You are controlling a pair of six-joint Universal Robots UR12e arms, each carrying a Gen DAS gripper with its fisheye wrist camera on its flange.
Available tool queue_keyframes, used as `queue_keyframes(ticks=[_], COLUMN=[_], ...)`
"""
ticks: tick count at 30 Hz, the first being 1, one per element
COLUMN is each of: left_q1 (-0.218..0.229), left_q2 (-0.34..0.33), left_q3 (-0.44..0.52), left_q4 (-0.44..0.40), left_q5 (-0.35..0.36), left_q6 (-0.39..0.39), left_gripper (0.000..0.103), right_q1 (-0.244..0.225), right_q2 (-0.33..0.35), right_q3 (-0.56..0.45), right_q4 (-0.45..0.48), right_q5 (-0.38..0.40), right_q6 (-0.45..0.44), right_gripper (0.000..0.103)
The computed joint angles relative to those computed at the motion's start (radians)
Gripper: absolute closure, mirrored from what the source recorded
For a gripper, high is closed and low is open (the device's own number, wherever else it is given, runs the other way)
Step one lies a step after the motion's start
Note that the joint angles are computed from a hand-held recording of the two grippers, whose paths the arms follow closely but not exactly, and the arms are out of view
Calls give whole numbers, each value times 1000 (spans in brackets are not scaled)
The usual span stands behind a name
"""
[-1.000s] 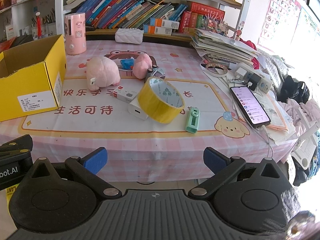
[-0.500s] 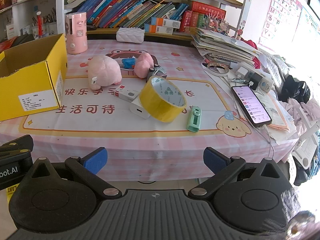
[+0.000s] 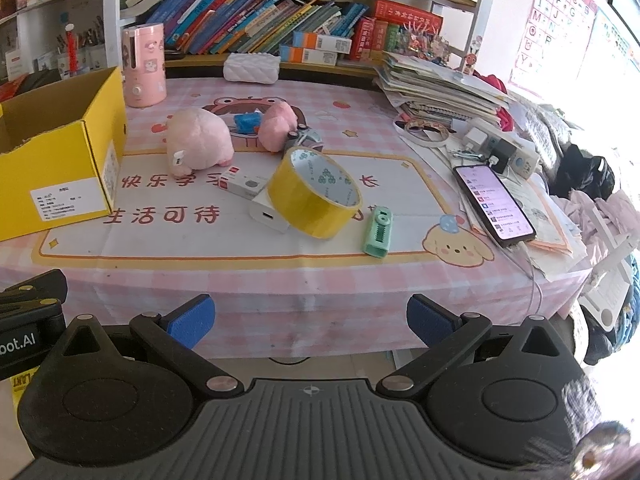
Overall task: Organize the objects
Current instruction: 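Move both tools toward the yellow tape roll and mint-green stapler, then grasp the yellow tape roll with the left tool while the right tool grasps the mint-green stapler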
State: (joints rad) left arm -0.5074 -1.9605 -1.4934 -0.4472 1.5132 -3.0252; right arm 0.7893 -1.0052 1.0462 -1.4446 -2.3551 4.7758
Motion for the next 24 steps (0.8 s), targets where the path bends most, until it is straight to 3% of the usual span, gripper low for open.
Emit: queue_keyframes(ticks=[9, 19, 24], left_q1=[-17, -43, -65], left_q2=[-23, -64, -93], left_q3=[36, 94, 133], left_q4=[-26, -55, -62], left_q5=[-18, -58, -56], left_q6=[-3, -11, -9], left_gripper=[0, 0, 0], right_q1=[-13, -33, -58], right_q2=[-31, -100, -141], right_q3=[46, 165, 243], right_q4=[-11, -120, -218], right_q5=[6, -18, -6], right_q6=[6, -49, -121], right_gripper=[1, 6, 22])
